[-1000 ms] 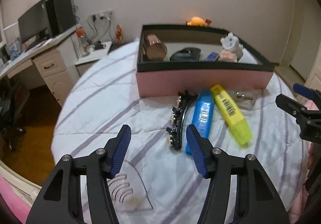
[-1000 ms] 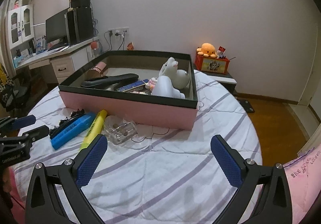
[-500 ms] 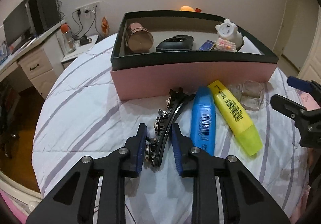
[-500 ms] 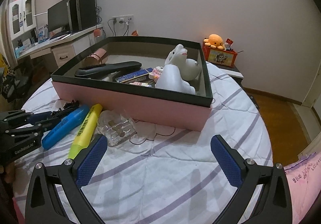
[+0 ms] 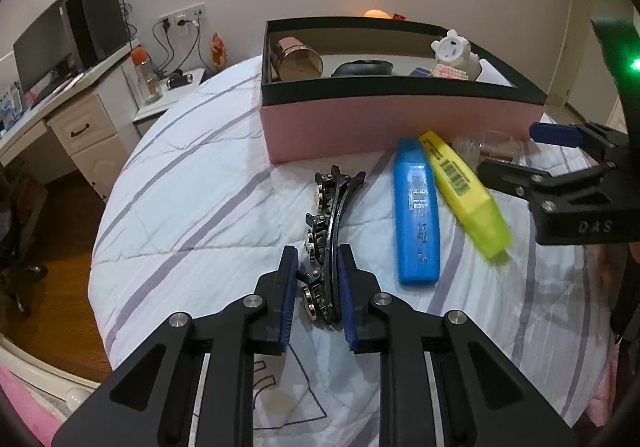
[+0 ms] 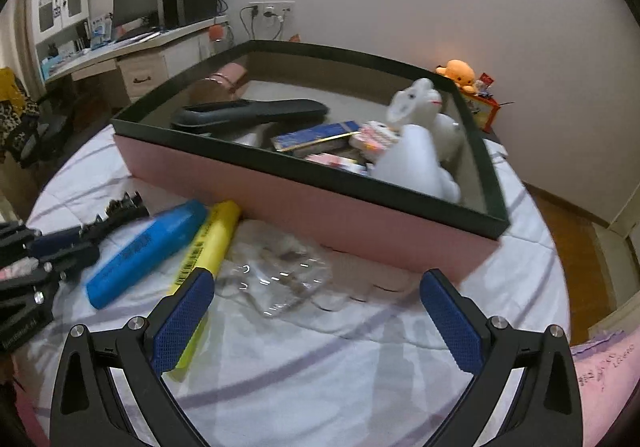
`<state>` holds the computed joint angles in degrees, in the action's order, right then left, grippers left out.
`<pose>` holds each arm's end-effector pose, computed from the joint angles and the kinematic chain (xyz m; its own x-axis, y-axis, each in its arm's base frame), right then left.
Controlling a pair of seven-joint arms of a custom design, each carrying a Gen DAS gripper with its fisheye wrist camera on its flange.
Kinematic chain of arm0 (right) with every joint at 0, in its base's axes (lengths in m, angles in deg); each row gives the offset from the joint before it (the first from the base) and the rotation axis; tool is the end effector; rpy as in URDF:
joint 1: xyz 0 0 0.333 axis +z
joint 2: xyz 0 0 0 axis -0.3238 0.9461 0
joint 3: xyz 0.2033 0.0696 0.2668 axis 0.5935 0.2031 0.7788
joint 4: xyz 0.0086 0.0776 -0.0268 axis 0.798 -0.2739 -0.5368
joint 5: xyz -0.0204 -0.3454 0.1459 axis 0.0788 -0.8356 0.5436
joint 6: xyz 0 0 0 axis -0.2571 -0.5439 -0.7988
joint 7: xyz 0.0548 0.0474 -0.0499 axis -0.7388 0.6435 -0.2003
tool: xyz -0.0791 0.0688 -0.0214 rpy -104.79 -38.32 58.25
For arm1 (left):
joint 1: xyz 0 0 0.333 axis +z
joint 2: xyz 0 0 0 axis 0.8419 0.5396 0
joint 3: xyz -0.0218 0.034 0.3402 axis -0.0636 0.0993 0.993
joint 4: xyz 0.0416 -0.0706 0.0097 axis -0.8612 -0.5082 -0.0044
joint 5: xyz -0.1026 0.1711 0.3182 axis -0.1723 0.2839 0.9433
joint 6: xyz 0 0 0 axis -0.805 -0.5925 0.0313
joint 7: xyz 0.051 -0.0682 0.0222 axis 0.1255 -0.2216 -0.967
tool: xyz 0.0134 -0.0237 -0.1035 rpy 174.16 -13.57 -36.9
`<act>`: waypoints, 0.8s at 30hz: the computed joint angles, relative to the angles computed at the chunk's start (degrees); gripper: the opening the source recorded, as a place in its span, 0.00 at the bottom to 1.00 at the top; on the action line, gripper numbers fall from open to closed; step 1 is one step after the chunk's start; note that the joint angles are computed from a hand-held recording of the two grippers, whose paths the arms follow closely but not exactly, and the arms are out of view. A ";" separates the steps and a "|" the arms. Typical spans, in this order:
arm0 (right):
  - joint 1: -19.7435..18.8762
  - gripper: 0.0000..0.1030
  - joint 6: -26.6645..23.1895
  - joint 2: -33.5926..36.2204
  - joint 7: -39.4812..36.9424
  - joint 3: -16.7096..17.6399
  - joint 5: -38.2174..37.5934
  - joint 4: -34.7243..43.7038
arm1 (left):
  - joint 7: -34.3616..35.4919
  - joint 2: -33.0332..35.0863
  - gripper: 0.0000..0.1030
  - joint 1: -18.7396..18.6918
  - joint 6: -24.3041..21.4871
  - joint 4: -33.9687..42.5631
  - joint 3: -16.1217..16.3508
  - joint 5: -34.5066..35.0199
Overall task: Organize rigid objects
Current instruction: 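Grasp the black hair clip with the left tool while the right tool grasps the glass bottle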
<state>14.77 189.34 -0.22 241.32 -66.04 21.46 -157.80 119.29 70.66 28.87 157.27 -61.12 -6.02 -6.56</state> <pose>0.6556 0.3570 0.3433 -0.2589 -0.9639 0.0623 -0.7348 0.1547 -0.6604 0.7202 -0.4524 0.3250 -0.6708 -0.7414 -0.0197 -0.5507 0.5158 -0.6562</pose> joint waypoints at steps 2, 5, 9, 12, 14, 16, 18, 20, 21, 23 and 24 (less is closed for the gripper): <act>-0.91 1.00 0.10 0.95 -0.67 0.74 1.75 1.25 | 0.19 -0.19 0.19 -0.04 0.57 -0.58 0.08 0.20; -3.23 0.77 2.46 2.32 -2.89 2.38 5.76 2.12 | 0.50 -0.67 0.19 0.04 1.19 -1.60 0.15 0.38; -3.05 0.57 5.37 2.10 -3.20 1.32 7.09 1.13 | 0.80 1.50 0.20 -0.09 -1.06 2.58 -0.24 0.12; -2.49 0.53 6.27 1.76 -3.46 0.54 7.27 0.33 | 1.13 4.03 0.20 -0.26 -2.65 7.12 -0.78 -0.35; -1.88 0.53 6.75 0.92 -2.54 -0.11 6.91 -1.04 | 0.95 5.03 0.18 -0.17 -3.10 8.80 -1.27 -1.06; -1.34 0.53 6.73 -0.08 -1.84 -0.57 6.28 -2.56 | 1.53 2.96 0.18 0.39 -1.39 4.82 -1.82 -1.63; -0.50 0.53 6.81 -2.19 -0.11 -1.12 4.87 -5.65 | 1.99 0.59 0.18 0.89 0.52 0.36 -2.15 -2.14; 0.24 0.53 6.88 -4.36 2.25 -1.59 2.86 -8.85 | 2.98 -1.37 0.18 1.58 1.80 -3.35 -2.94 -2.84; 0.08 0.53 7.04 -5.56 3.13 -1.29 2.34 -10.70 | 3.13 -2.80 0.18 1.75 2.41 -5.79 -2.90 -3.04; -0.11 0.53 7.05 -7.27 4.69 -0.77 1.05 -13.20 | 3.74 -5.09 0.18 1.92 3.60 -9.77 -2.82 -3.11; -0.24 0.53 6.76 -8.15 4.95 -0.27 0.54 -14.37 | 3.49 -6.39 0.18 1.47 4.32 -11.93 -1.95 -2.64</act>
